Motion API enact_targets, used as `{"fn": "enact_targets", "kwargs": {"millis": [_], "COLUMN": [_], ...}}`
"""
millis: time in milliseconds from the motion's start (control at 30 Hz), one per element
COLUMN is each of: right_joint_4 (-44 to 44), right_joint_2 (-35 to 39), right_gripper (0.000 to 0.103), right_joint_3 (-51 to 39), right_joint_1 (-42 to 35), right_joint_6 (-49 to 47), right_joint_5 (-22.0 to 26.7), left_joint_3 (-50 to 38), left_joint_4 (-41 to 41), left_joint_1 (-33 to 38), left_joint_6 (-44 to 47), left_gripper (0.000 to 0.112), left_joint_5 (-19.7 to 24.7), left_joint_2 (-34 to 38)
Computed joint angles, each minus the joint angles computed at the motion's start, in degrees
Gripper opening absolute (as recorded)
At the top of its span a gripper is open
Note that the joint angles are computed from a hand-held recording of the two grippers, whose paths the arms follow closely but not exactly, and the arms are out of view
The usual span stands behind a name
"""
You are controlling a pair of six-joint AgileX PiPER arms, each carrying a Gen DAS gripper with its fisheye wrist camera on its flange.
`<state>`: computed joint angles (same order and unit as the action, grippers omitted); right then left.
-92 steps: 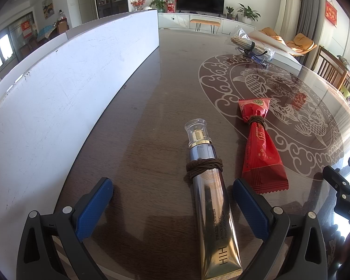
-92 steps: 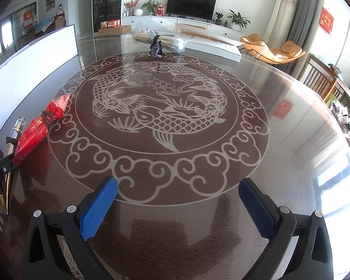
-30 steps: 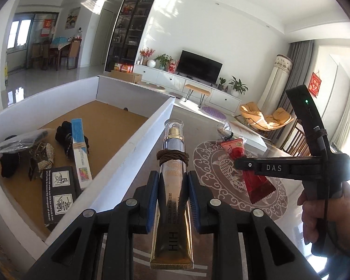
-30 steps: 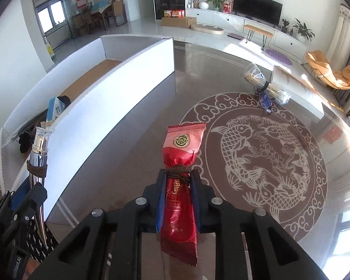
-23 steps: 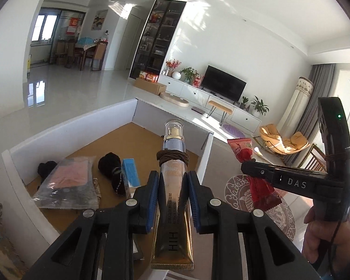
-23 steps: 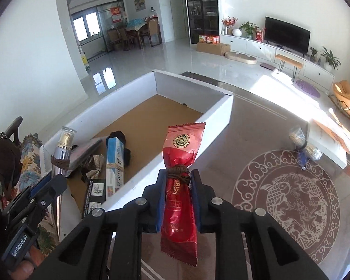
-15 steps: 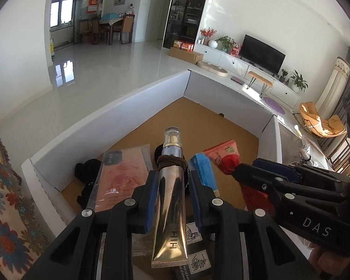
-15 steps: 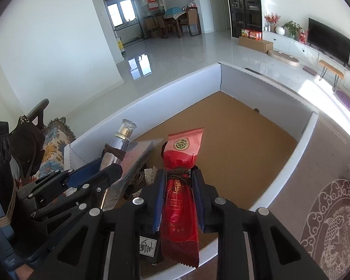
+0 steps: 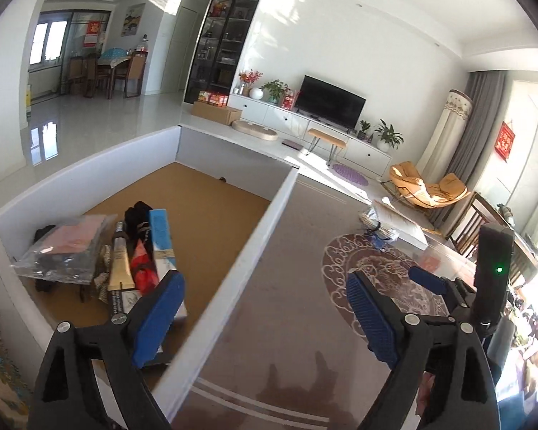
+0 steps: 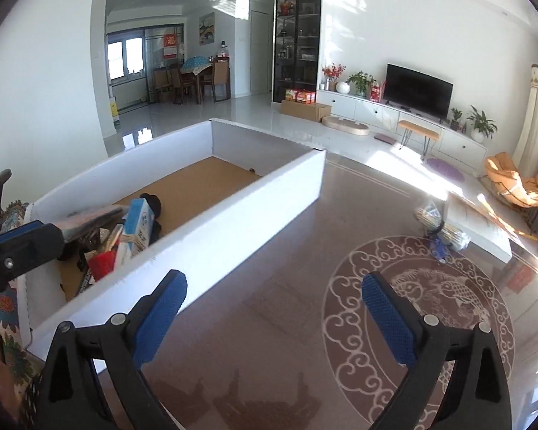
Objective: Organize objects
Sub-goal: 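Return both tools from the bin to the table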
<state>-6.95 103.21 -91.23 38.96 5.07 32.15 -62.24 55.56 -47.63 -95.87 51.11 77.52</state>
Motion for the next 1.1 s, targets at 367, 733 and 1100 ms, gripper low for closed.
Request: {"fn": "enact_targets", "kwargs": {"millis": [367, 733, 1100], "right_joint_4": [0.74, 3.96, -2.28], "right_joint_2": [-13.27, -14.65, -14.97], "right_gripper": [0.098, 0.098, 0.098], "right_joint_3": [30.24, 34.15, 35.21], "right_joint_1": [-27.45, -30.0, -27.49], "right_joint_6": [-2.93, -4.99, 1.76], "right_joint_5": [-5.64, -6.25, -7.6], "left_joint_3": [-13.8, -7.5, -8.45], "left_joint_4": [-11.01, -10.52, -12.59], "left_joint_1": [-7.43, -3.21, -2.52], "left_joint_6": [15.22, 9.8, 12.27], "left_gripper": [0.102, 0.102, 0.102], "left_joint_5": [-6.47, -7.96, -5.28], "left_joint_2": [24.24, 25.01, 26.55]}}
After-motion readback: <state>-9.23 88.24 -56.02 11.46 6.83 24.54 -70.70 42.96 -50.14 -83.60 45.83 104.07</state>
